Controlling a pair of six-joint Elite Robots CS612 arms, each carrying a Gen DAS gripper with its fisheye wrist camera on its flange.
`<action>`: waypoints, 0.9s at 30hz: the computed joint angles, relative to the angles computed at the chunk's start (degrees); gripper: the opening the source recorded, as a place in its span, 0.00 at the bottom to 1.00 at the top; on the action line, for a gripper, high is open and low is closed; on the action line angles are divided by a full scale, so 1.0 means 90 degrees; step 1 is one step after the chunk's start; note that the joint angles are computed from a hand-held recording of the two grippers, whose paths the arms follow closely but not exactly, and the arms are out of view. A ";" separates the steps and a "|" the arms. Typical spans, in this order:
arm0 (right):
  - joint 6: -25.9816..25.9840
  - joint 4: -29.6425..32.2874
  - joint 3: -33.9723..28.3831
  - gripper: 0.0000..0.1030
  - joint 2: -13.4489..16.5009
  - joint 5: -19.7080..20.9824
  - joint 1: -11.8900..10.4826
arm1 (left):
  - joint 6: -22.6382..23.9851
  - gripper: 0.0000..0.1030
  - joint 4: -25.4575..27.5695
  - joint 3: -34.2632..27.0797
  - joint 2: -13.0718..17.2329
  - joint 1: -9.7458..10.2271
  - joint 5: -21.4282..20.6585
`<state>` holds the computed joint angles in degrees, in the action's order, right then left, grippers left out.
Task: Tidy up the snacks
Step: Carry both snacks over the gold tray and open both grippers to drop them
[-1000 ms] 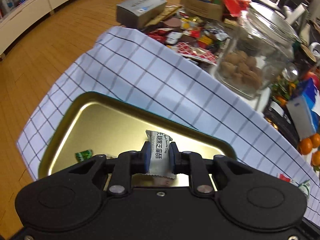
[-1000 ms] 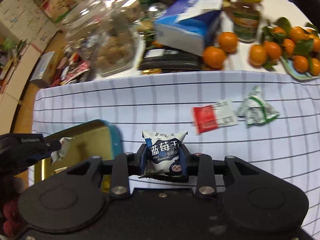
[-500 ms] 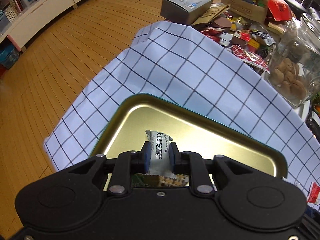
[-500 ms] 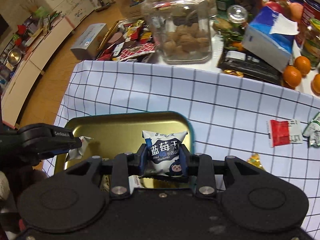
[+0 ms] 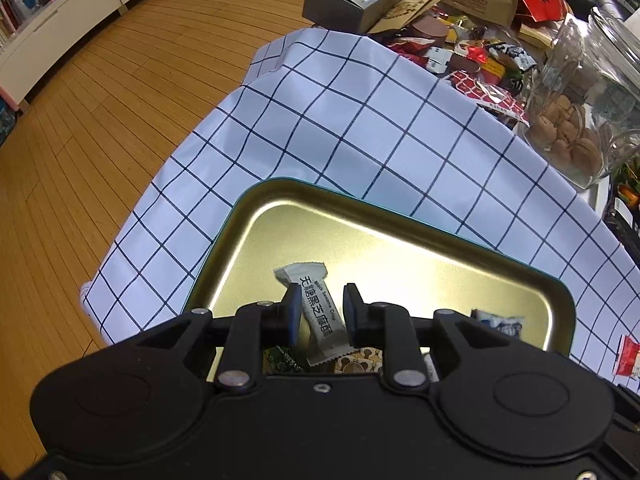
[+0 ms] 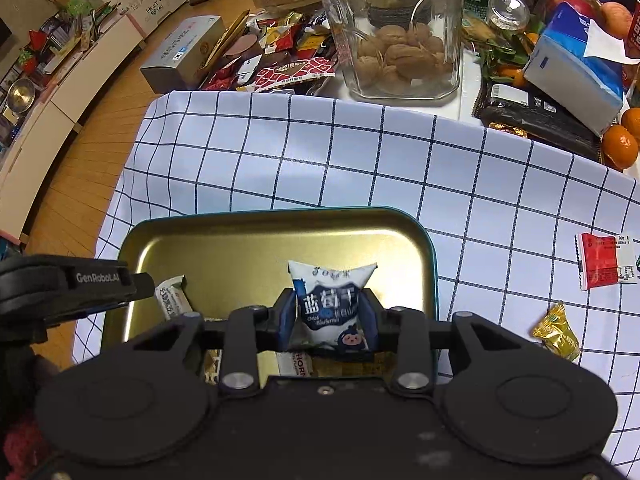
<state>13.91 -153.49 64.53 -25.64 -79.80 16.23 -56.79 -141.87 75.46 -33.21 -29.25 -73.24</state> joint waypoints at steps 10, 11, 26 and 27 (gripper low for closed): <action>-0.0142 0.0261 -0.0095 0.47 0.0016 -0.0126 0.0022 | 0.0170 0.31 0.0173 -0.0109 0.0061 0.0034 -0.0306; -0.0146 0.0293 -0.0103 0.47 0.0016 -0.0161 0.0022 | 0.0190 0.31 0.0189 -0.0125 0.0070 0.0039 -0.0358; -0.0116 0.0679 -0.0155 0.48 0.0011 -0.0393 -0.0033 | 0.0483 0.31 0.0498 -0.0349 0.0180 -0.0007 -0.0504; -0.0117 0.0681 -0.0149 0.48 0.0007 -0.0393 -0.0037 | 0.0496 0.31 0.0507 -0.0359 0.0184 -0.0011 -0.0503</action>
<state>12.86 -147.37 63.19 -25.58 -83.34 15.89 -52.33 -137.31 72.22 -31.56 -29.35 -77.76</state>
